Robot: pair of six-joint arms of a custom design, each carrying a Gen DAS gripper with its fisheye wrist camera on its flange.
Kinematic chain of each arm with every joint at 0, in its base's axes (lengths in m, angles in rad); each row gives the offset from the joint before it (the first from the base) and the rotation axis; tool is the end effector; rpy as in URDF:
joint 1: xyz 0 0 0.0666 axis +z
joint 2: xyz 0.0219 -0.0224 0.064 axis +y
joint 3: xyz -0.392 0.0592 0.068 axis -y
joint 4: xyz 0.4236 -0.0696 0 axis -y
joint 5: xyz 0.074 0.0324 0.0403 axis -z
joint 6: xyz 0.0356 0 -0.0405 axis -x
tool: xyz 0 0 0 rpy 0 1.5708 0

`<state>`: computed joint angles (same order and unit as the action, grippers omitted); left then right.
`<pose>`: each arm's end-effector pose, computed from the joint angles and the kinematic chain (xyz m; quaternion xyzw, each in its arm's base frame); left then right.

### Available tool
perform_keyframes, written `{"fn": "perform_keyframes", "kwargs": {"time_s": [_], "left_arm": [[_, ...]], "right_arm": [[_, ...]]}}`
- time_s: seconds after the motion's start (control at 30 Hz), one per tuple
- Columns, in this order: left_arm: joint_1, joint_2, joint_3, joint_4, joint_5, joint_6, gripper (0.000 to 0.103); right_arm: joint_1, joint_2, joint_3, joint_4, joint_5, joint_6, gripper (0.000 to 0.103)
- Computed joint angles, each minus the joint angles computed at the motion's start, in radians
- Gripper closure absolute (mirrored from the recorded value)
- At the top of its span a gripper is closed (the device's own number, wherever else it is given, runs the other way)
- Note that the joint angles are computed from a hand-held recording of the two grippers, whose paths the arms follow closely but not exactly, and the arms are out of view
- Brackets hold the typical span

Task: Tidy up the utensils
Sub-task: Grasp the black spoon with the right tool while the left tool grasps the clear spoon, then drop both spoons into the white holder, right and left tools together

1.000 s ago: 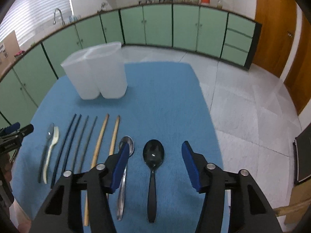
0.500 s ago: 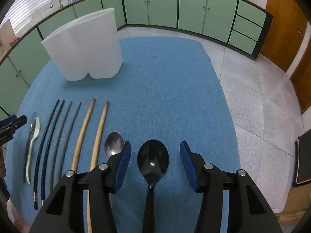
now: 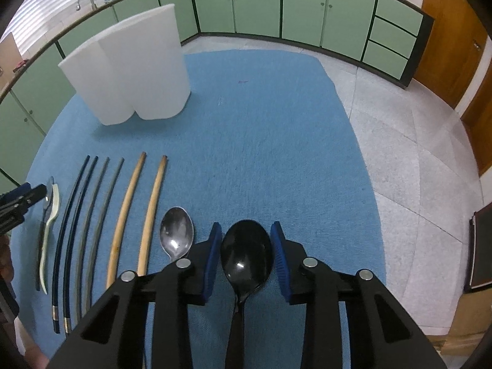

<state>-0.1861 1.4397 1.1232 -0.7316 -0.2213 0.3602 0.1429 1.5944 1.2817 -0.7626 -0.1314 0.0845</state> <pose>0.4876 -0.0843 0.3020 -0.1119 0.9540 0.0334 0.2761 0.5477 0.0831 0.2943 -0.1257 0.9593 0.0708 0.2427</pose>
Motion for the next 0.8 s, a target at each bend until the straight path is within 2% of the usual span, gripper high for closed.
{"fn": "perform_keyframes", "kwargs": {"time_s": [0.23, 0.33, 0.53, 0.67, 0.8], "left_arm": [[0.015, 0.043, 0.037, -0.002, 0.013, -0.008, 0.022], [0.016, 0.059, 0.049, -0.006, 0.021, -0.009, 0.026], [0.027, 0.067, 0.047, 0.004, 0.066, -0.011, 0.045], [0.028, 0.053, 0.034, 0.016, 0.101, -0.017, 0.075], [0.027, 0.016, 0.002, 0.044, 0.129, -0.007, 0.075]], "right_arm": [[-0.006, -0.016, -0.018, 0.018, -0.013, -0.005, 0.070], [-0.009, -0.012, -0.016, 0.021, -0.016, -0.004, 0.070], [-0.011, -0.017, -0.024, 0.025, -0.022, 0.004, 0.071], [-0.009, -0.023, -0.028, 0.029, -0.021, 0.001, 0.070], [-0.005, -0.045, -0.040, 0.042, -0.025, 0.002, 0.070]]}}
